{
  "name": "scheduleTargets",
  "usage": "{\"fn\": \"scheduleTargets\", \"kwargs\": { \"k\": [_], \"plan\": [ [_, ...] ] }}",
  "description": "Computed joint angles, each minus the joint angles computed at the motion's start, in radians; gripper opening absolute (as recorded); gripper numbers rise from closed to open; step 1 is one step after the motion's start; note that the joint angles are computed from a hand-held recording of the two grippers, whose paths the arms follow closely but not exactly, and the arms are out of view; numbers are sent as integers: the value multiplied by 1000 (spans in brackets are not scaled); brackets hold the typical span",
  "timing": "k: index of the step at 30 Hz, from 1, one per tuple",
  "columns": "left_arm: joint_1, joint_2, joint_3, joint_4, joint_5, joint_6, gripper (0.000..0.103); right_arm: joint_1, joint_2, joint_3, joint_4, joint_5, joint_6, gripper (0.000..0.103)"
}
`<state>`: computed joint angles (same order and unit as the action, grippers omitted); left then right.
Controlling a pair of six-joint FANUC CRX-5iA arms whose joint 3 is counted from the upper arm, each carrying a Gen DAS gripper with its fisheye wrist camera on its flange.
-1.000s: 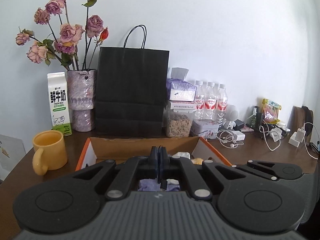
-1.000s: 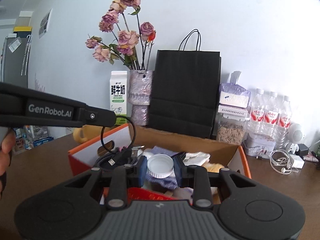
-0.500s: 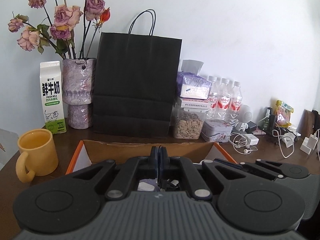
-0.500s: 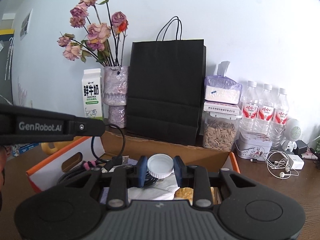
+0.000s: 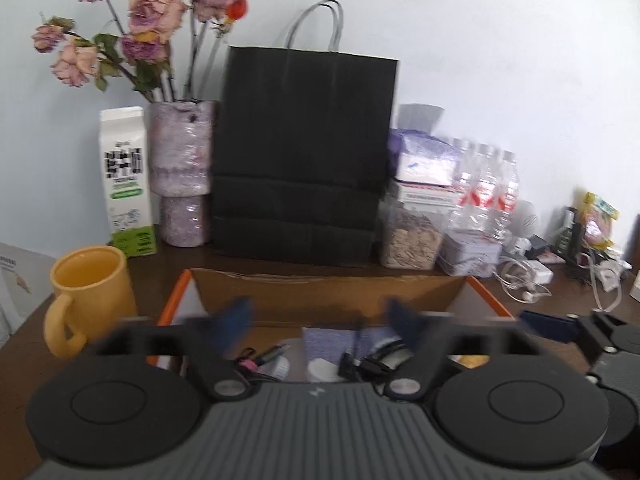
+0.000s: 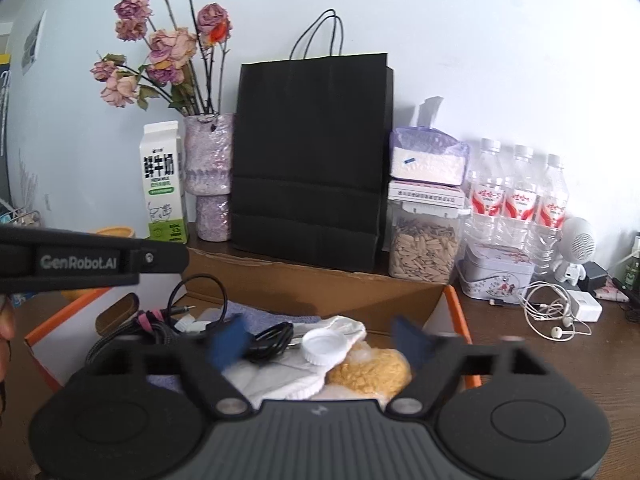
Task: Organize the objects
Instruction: 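Open both tools to release the caps into the box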
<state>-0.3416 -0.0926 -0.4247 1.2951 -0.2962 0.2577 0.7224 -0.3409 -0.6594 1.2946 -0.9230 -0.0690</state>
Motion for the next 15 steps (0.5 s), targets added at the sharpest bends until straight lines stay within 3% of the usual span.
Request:
{"fn": "scheduleTargets", "kwargs": {
  "k": [2, 6, 15],
  "plan": [
    [-37, -6, -17, 79, 86, -61, 103, 1, 2, 3, -3, -12, -4, 101],
    [4, -1, 2, -27, 44, 46, 103, 4, 7, 10, -23, -24, 4, 103],
    [7, -36, -29, 16, 47, -12, 103, 28, 2, 7, -26, -42, 12, 103]
  ]
}}
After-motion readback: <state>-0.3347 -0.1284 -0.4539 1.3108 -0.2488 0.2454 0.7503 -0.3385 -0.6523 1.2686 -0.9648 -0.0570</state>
